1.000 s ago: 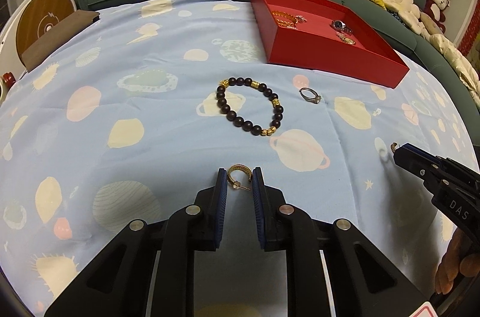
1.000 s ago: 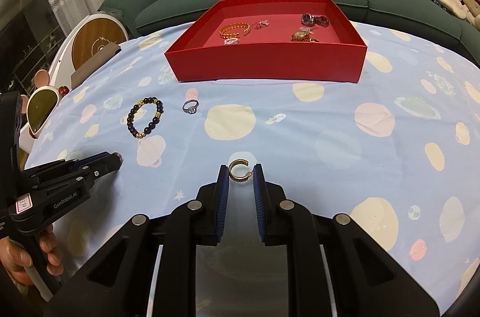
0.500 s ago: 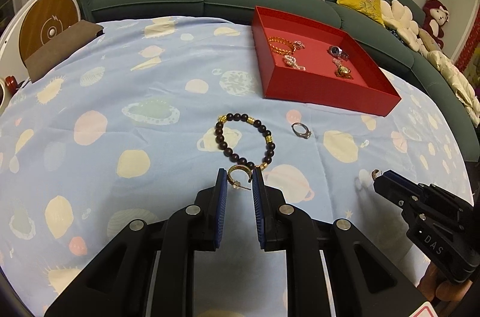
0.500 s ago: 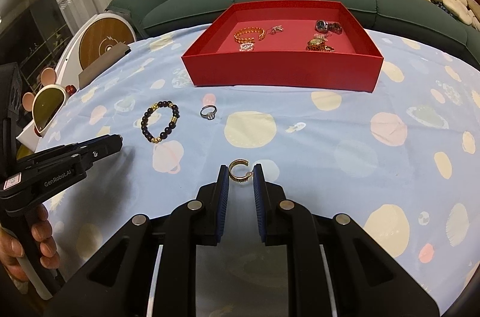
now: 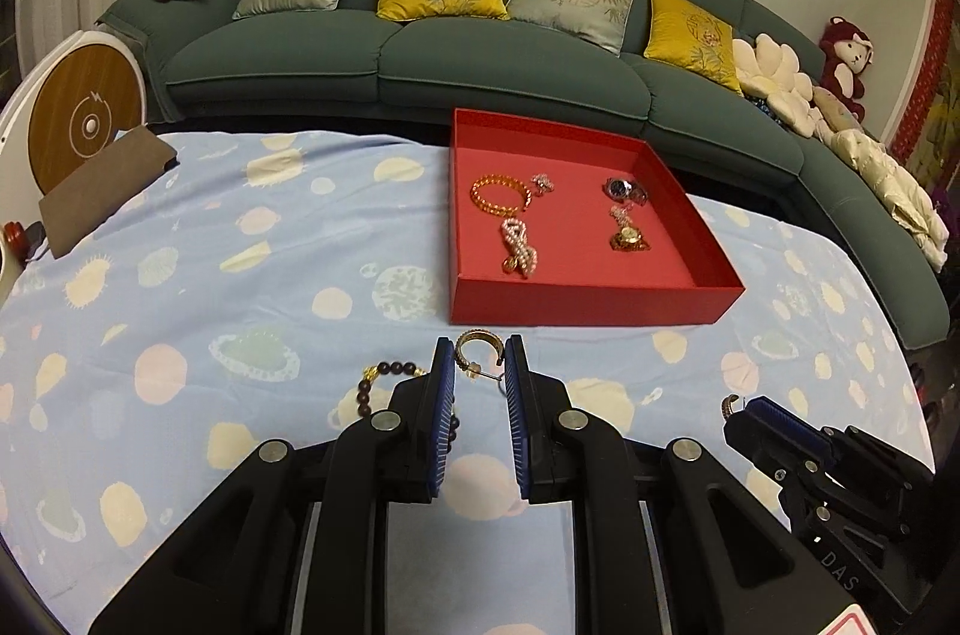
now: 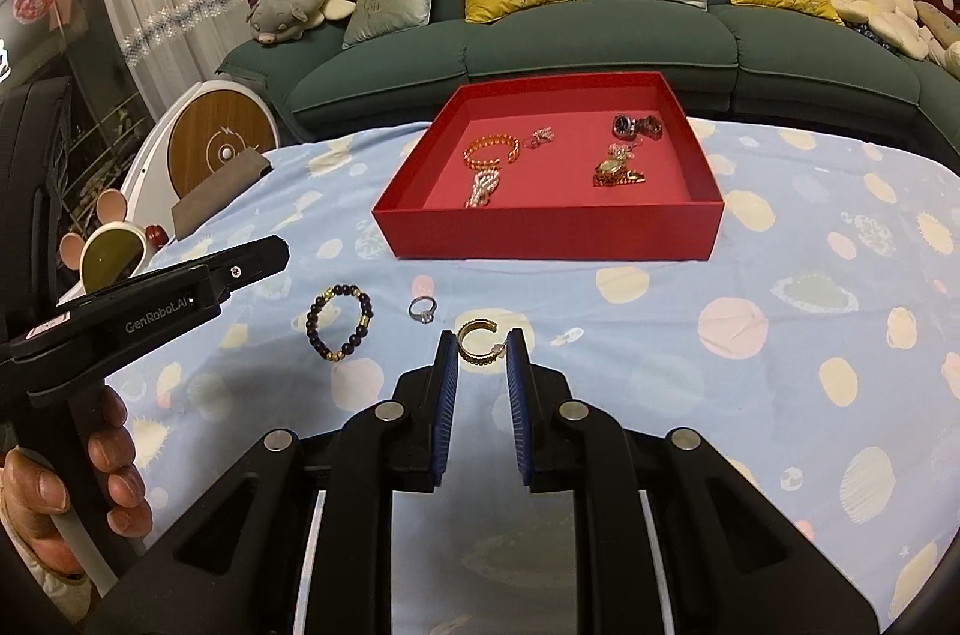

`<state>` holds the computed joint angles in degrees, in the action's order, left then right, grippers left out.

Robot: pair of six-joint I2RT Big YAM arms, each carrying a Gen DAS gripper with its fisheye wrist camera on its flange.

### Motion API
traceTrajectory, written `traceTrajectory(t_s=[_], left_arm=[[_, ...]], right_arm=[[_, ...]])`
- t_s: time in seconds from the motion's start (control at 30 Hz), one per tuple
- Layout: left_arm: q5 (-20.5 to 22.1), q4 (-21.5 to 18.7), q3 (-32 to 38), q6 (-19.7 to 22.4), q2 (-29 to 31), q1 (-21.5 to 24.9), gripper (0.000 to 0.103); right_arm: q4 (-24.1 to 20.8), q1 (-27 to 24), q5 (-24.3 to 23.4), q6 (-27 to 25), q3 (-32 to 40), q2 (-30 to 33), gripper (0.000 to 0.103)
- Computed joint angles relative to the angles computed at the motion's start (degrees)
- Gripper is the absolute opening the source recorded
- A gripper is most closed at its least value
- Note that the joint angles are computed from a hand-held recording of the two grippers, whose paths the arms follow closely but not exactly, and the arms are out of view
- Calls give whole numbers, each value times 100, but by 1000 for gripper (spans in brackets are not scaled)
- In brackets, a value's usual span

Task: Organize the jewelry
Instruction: 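Carry both gold hoops up and over the red box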

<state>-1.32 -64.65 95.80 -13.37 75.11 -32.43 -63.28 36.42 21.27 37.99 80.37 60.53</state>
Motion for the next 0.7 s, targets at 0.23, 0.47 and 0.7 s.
traceTrajectory(t_s=[0.23,0.47,0.7], left_arm=[[-122,15,684,127,417,-115,15],[-142,-154,1425,420,1096,-109,15],[-202,-293,2372,566,1891,-27,15]], right_arm=[[-4,-335,43,-340,304,28,16],[115,-903,-52,-892,700,305,16],[316,-1691,-691,-1103,1037,791,16]])
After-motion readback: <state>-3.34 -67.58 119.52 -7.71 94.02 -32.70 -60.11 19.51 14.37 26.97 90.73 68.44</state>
